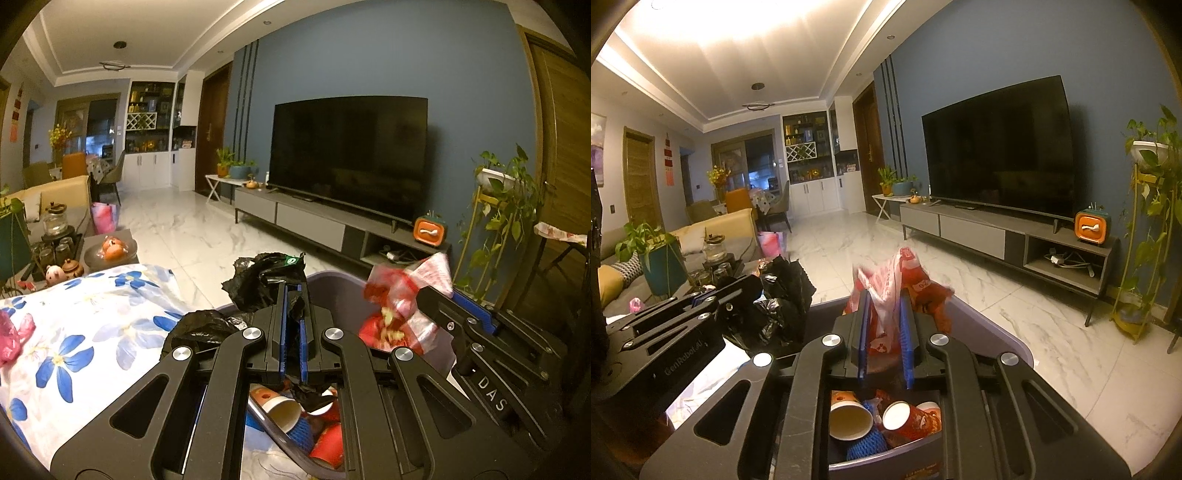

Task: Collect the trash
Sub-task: 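Open the right gripper to drop the red-and-white bag into the bin while the left gripper releases the black bag, then move both open grippers back over the remaining black bag and pink bag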

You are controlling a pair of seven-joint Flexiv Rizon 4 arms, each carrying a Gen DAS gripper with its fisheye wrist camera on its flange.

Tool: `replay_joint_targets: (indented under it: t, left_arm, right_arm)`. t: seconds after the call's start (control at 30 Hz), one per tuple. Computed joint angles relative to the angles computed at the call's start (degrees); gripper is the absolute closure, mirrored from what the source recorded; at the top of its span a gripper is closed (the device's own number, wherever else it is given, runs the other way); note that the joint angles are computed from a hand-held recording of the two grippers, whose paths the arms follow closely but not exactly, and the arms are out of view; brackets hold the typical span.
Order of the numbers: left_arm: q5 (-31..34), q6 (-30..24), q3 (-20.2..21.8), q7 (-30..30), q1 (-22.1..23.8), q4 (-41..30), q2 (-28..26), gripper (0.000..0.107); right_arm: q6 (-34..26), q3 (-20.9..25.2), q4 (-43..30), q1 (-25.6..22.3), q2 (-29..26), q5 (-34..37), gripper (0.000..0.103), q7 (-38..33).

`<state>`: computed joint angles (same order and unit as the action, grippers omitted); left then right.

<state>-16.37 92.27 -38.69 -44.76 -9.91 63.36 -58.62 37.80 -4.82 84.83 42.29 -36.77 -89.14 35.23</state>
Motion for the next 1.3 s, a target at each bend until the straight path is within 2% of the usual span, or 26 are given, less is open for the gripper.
replay_joint_targets:
  t: [0.23,0.37,0.47,0.63,0.73,0.8,0.83,0.93,1.03,1.1,1.3]
  left_arm:
    - [0.05,-0.42,-0.26,0.58,-0.33,-0.75,-0.73,0.102]
    - [0.06,-0.51,-0.97,1.26,-0.01,-0.58,-1.03,0.102]
    - [0.13,-0.58,-1.69,1.93,0.46,-0.15,-1.15,0.102]
    - [-0.35,-1.34,-0.36,2.24,0.04,0.0,-0.81,0.1]
    - [-0.52,-0.99,0.4,2.29,-0.34,0.25,-0.57,0.082]
    - [-0.43,-0.64,0.27,2.35,-0.13,0.89,-0.34,0.057]
    - [-0.27,-0.26,-0.15,2.46,0.2,1.34,-0.29,0.053]
    - [0.04,0.06,0.22,1.98,0.41,2.09,0.2,0.05]
    - [-0.19,0.72,2.41,0.02,-0.06,2.63,0.99,0.037]
    - [0.0,1.3,1.68,-0.82,1.22,4.28,1.54,0.03]
    - [1.93,4.92,4.82,-5.71,2.29,8.2,3.86,0.025]
  right_arm:
    - [0.22,-0.17,-0.22,-0.15,-0.17,-0.14,0.088,0.2]
    - [0.28,-0.27,-0.3,-0.25,-0.28,-0.34,0.082,0.8]
    - [0.05,-0.34,-0.47,-0.13,-0.47,-0.4,0.07,1.44]
    - [-2.0,-0.36,-0.2,0.46,-0.45,0.29,0.057,2.45]
    - [-3.28,-0.21,0.58,0.73,0.01,0.41,0.05,3.31]
    - [-4.26,-0.03,0.8,0.95,0.14,0.57,0.045,3.53]
    - [-4.69,0.08,0.93,1.07,0.21,0.67,0.044,3.62]
    - [-5.89,0.34,1.22,1.4,0.37,0.77,0.038,3.77]
    - [-6.54,0.58,1.13,1.65,0.38,1.09,0.032,3.73]
    - [-7.0,0.64,1.36,1.82,0.53,0.98,0.03,4.03]
    - [-7.38,0.96,1.13,2.14,0.4,1.31,0.026,3.03]
